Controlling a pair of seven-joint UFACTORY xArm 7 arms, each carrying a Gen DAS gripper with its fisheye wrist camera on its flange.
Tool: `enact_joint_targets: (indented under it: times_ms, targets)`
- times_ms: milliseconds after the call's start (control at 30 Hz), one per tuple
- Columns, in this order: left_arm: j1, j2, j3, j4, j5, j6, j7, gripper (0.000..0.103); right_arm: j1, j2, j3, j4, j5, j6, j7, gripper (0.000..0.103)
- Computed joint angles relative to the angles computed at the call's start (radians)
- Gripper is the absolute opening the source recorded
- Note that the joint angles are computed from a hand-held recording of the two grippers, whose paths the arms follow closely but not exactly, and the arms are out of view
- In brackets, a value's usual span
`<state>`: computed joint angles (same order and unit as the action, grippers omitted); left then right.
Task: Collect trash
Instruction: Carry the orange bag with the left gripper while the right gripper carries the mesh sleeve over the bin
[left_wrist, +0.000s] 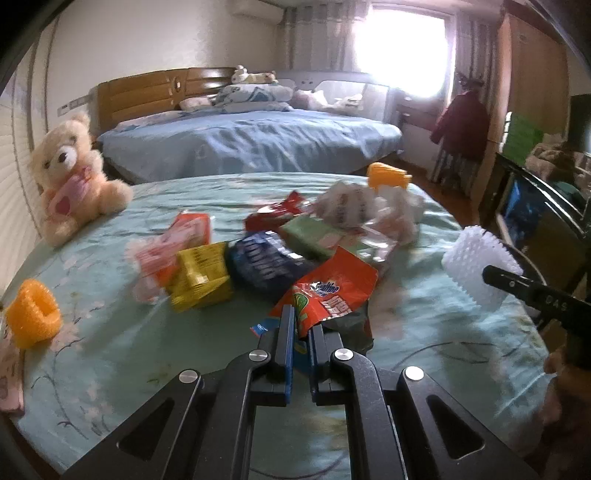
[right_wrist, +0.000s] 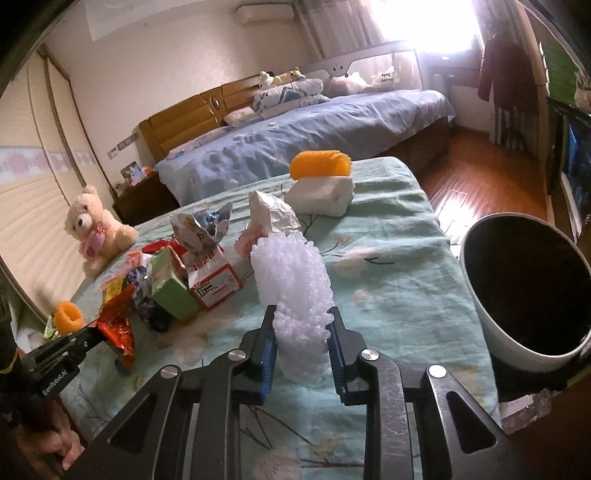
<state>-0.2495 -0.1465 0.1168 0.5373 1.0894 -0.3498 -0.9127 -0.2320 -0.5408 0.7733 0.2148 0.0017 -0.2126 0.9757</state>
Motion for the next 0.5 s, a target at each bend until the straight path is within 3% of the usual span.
enact_joint_targets:
  times_ms: [167,300,500]
  targets:
    - [-0.031,-0.008,0.006,0.033,0.121,0.000,-0.113,0.005,0.055,-0.042,-0.062,-0.039,0.002,0.013,0.007,0.025]
    - [-0.031,0.004,-0.024,0.066,0.192,-0.004,-0.184,0.005,0.102,-0.103,-0.119,-0.077,-0.009,0.046,0.018,0.025]
    - [-0.005,0.049,-0.095,0.166,0.403,-0.009,-0.393,0.005,0.159,-0.182,-0.216,-0.143,-0.040,0.083,0.035,0.025]
